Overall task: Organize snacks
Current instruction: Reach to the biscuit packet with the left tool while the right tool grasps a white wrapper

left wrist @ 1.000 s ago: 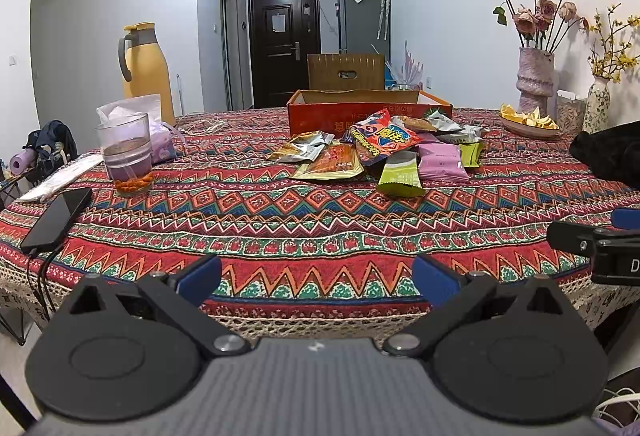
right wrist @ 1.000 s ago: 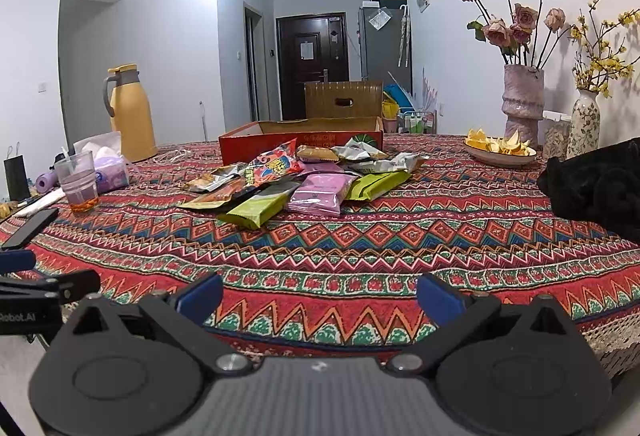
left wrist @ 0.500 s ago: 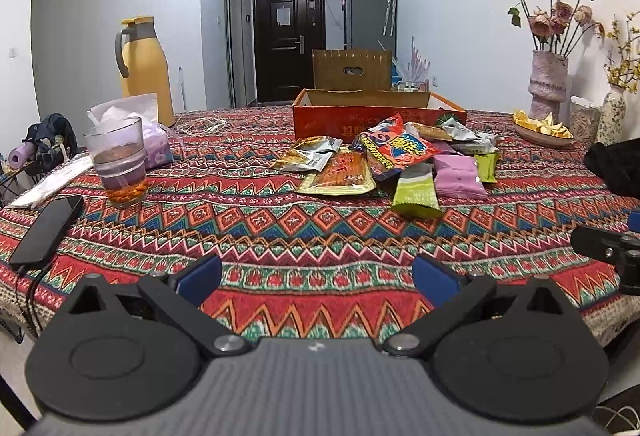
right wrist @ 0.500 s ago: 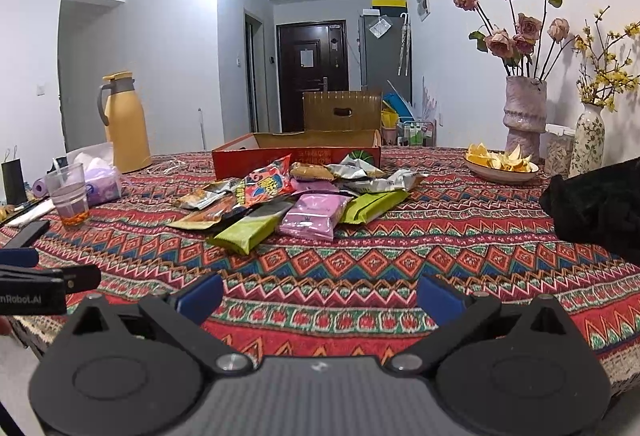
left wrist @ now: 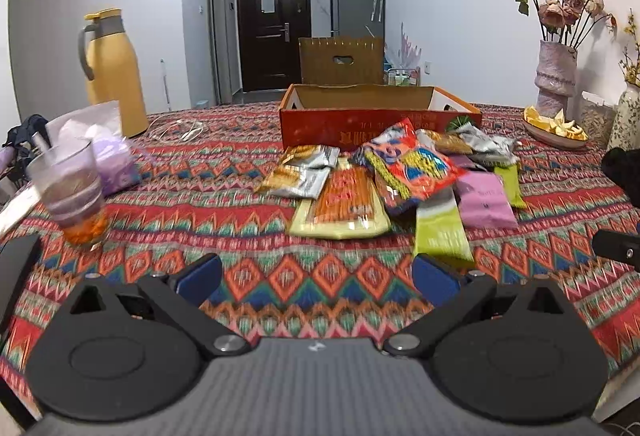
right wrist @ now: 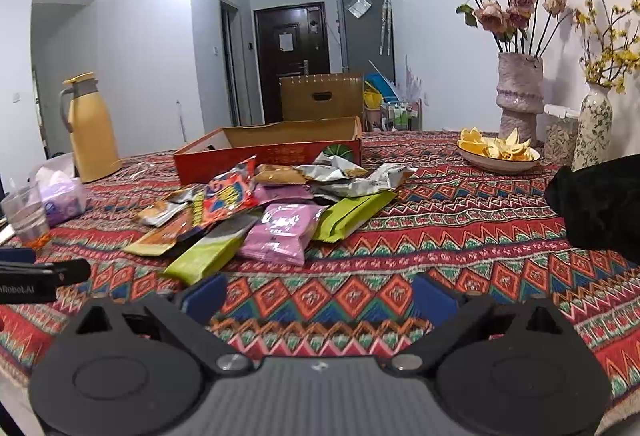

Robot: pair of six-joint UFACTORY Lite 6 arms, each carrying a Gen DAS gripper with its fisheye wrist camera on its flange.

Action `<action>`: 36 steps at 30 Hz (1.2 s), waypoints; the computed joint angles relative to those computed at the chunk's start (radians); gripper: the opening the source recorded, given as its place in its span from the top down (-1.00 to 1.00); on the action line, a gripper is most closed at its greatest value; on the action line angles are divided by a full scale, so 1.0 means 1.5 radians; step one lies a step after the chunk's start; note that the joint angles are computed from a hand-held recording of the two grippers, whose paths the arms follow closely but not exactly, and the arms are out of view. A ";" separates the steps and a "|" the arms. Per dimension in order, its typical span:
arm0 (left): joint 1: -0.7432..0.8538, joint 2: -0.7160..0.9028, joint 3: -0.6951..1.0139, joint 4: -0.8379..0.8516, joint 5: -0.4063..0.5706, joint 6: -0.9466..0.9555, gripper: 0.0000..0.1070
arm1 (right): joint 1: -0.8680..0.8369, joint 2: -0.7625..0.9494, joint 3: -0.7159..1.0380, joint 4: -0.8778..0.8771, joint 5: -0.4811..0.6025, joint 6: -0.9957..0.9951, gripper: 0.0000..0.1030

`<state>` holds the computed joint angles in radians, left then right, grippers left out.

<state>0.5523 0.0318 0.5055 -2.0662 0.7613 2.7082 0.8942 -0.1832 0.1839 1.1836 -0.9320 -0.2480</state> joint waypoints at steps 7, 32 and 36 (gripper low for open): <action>-0.106 0.164 0.227 -0.034 -0.090 -0.060 -0.93 | -0.235 0.091 0.100 -0.222 0.096 0.028 -0.69; -0.209 0.749 1.056 0.554 -0.194 -0.750 -0.55 | -0.609 0.618 0.807 -0.883 0.377 0.433 -0.58; -0.205 0.779 1.102 0.580 -0.178 -0.794 -0.42 | -0.627 0.724 0.960 -1.054 0.428 0.623 -0.58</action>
<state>0.2444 1.2003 2.1591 -1.1969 0.4943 1.5169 -0.0470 0.9031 1.6241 -0.3979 -0.2907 0.6860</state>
